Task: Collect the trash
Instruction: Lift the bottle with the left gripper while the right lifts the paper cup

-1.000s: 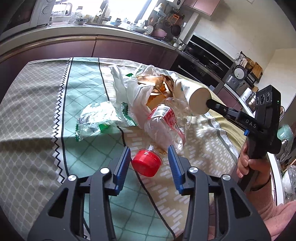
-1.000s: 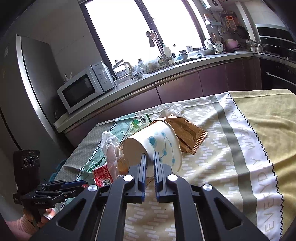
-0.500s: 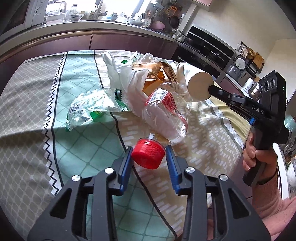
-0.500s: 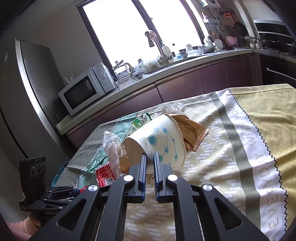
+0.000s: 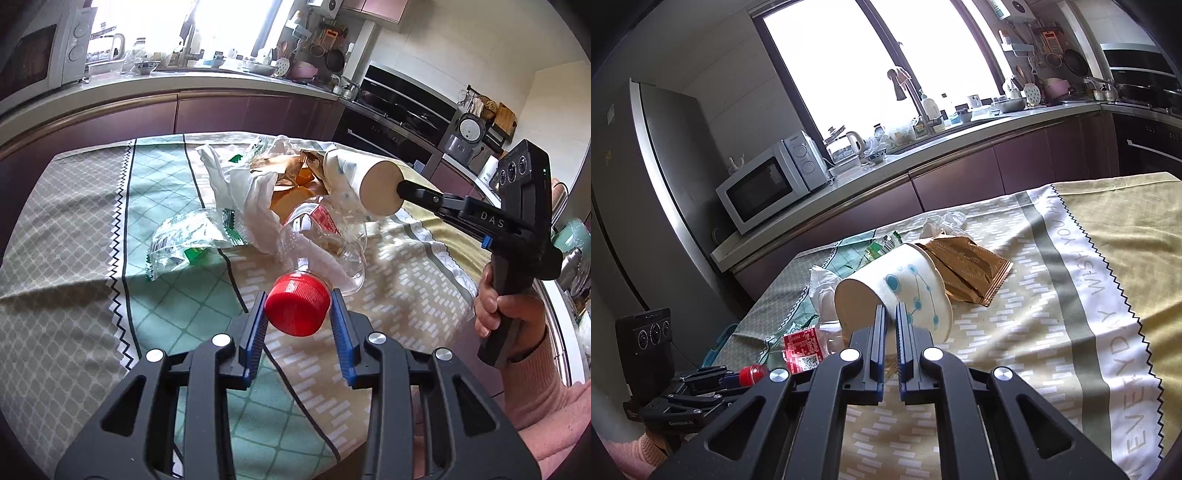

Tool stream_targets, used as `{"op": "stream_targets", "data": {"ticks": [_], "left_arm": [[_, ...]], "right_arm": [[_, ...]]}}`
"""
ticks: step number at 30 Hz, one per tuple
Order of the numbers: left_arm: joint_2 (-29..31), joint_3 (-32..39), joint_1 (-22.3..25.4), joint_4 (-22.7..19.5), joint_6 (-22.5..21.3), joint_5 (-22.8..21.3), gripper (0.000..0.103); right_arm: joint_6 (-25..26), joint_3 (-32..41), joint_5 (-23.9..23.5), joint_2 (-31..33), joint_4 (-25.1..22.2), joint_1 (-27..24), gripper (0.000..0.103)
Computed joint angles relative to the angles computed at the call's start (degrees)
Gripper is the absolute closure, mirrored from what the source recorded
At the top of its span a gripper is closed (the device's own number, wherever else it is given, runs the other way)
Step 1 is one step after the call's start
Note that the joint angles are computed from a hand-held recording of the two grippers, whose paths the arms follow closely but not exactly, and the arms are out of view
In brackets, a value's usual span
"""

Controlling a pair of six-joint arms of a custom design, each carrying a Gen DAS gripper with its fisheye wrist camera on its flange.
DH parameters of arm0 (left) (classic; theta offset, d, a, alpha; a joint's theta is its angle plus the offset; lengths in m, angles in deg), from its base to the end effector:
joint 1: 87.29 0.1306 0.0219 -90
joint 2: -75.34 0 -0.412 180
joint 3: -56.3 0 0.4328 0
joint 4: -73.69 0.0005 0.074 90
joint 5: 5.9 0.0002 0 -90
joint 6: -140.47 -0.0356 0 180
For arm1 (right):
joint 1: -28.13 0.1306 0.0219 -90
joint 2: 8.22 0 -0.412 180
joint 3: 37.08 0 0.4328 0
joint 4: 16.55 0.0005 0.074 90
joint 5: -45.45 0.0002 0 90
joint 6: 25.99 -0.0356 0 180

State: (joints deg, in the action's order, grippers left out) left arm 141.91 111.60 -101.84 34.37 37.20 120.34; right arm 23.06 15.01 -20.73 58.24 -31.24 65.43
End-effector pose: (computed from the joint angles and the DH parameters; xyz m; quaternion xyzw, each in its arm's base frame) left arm 0.3310 -0.1082 0.3446 0.3169 0.8433 -0.2964 0.3172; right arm 0.3031 0.2122 0.3490 0.1315 0.8396 0.1751 0.4972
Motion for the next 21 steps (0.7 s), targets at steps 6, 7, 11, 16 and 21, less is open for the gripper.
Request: {"op": "stream_targets", "data": {"ticks": [6,7,11,16,21], "left_arm": [[-2.2,0.1,2.8,-2.1,-2.3,2.7,0.07],[-2.5,0.0,3.4,-2.4,-2.7,3.3,0.07],[-3.5,0.1,6.2,-3.9,-4.3,5.2,0.07],[-4.8,0.0,9.2,-5.3,-6.0,6.7,0.07],[-5.1,-0.3,11.0,-6.1,-6.6,7.7,0.07]], "right_arm": [[0.7,0.5,0.6,-0.4,0.4,1.1,0.101],[0.8,0.5,0.8,-0.5,0.5,1.3,0.101],[1.3,1.0,1.0,-0.4,0.6,2.2,0.102],[1.0,2.9,2.2,1.9,-3.4,2.7,0.099],[0.1,4.1,4.1,3.2,-6.5,3.2,0.074]]}}
